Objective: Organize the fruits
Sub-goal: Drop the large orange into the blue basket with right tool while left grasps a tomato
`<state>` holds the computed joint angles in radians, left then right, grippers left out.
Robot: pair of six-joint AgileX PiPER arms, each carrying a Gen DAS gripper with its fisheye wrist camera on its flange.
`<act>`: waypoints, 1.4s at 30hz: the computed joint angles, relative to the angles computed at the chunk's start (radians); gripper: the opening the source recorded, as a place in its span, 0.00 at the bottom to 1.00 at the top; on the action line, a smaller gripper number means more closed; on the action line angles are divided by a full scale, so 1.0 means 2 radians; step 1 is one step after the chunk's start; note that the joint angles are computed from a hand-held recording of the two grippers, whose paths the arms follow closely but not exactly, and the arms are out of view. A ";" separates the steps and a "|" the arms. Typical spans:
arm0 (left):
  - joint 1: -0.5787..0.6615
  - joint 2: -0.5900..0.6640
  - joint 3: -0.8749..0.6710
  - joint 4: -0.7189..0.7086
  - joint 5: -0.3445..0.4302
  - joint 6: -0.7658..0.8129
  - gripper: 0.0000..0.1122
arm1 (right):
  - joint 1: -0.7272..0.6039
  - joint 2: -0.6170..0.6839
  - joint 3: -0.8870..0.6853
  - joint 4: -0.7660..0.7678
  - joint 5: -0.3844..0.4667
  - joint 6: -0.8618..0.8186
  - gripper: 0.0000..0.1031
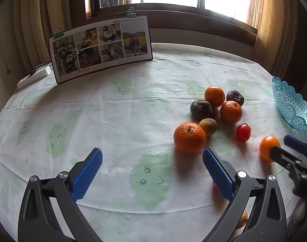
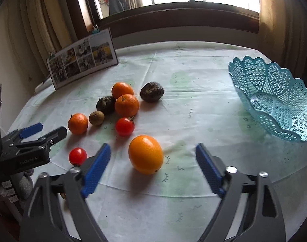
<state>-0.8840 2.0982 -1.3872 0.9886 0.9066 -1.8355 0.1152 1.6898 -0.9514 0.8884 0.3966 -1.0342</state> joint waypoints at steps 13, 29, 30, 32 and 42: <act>-0.013 -0.012 0.014 0.028 -0.041 0.000 0.88 | 0.018 0.028 -0.027 -0.073 0.010 0.079 0.38; -0.005 0.001 -0.004 -0.033 -0.146 0.101 0.50 | -0.004 0.023 -0.020 -0.025 0.019 0.052 0.38; -0.004 0.001 -0.004 -0.039 -0.150 0.107 0.45 | -0.004 0.024 -0.020 -0.024 0.020 0.051 0.38; -0.003 0.002 -0.005 -0.050 -0.159 0.120 0.39 | -0.004 0.023 -0.020 -0.025 0.020 0.054 0.38; -0.004 -0.003 0.004 -0.039 -0.186 0.115 0.27 | -0.010 0.011 -0.006 0.018 0.013 0.015 0.38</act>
<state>-0.8916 2.0927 -1.3785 0.9109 0.5355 -1.6050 0.0960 1.7115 -0.9632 0.9251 0.4230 -1.0036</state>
